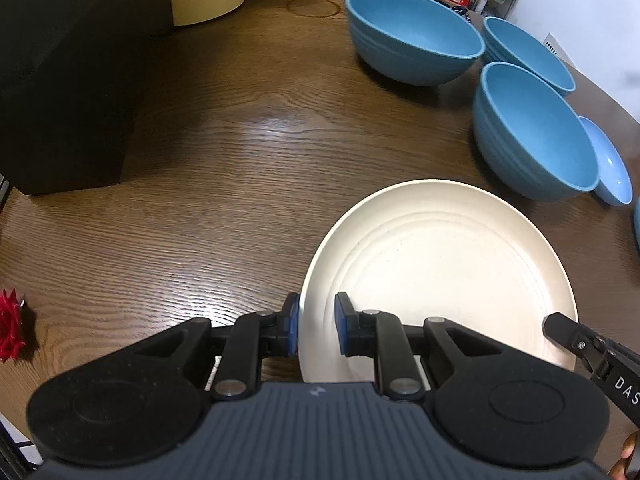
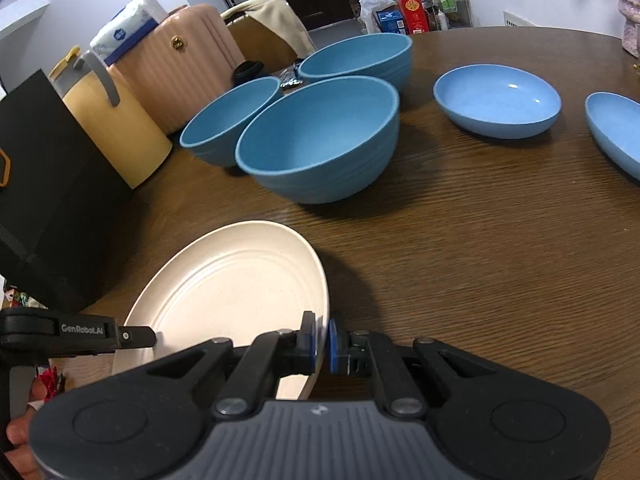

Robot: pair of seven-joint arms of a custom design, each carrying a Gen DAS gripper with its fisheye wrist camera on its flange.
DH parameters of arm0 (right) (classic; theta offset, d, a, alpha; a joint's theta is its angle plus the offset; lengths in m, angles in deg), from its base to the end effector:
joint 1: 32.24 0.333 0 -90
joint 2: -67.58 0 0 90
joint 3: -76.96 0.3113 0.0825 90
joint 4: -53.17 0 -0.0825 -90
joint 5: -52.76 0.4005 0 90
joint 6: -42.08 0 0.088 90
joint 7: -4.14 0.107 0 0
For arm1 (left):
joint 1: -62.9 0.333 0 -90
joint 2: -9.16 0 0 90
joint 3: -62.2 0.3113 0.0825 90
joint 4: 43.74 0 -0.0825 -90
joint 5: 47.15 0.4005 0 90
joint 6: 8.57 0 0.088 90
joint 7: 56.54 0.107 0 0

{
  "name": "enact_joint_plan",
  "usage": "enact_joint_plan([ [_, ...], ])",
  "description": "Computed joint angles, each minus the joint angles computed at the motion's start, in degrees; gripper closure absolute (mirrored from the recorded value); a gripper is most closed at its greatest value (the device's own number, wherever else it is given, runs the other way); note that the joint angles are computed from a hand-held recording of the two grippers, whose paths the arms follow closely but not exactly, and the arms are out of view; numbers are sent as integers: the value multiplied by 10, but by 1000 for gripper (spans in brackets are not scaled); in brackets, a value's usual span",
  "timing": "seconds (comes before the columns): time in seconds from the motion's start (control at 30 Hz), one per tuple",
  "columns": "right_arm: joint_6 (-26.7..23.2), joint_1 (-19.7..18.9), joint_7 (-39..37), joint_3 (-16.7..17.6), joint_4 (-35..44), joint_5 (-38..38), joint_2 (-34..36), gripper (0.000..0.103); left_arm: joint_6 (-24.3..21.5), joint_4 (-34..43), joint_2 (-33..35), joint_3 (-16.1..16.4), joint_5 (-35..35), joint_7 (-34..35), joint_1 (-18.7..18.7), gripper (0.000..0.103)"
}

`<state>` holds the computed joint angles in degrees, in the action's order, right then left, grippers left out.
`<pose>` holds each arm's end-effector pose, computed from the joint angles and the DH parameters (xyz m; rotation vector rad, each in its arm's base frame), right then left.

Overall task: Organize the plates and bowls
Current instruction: 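Lift the cream plate with the left tool and carry it aside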

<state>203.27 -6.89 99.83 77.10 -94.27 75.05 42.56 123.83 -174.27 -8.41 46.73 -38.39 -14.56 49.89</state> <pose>0.4223 0.1809 0.4735 -1.7419 1.7068 -0.1464 0.4429 -0.2450 0.4974 -2.2657 1.7508 -0.4299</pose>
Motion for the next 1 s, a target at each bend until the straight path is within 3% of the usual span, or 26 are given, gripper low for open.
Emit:
enact_joint_plan([
  [0.5,-3,-25,74,40,12,-61,28,96,20,-16,3,13,-19,58,5,84],
  [0.7,-10,-22,84,37,19,-72,36,94,19,-11,7,11,-18,69,5,83],
  [0.8,-20,-11,74,25,24,-53,38,87,16,-10,5,10,-16,71,6,74],
  [0.87,-25,-14,78,26,23,-51,34,71,17,-13,0,8,-8,66,8,60],
  [0.93,-33,-35,106,47,21,-82,25,48,21,-19,-10,7,-1,59,10,48],
  [1.0,-32,-40,117,50,18,-94,15,40,26,-26,-24,5,6,51,13,34],
])
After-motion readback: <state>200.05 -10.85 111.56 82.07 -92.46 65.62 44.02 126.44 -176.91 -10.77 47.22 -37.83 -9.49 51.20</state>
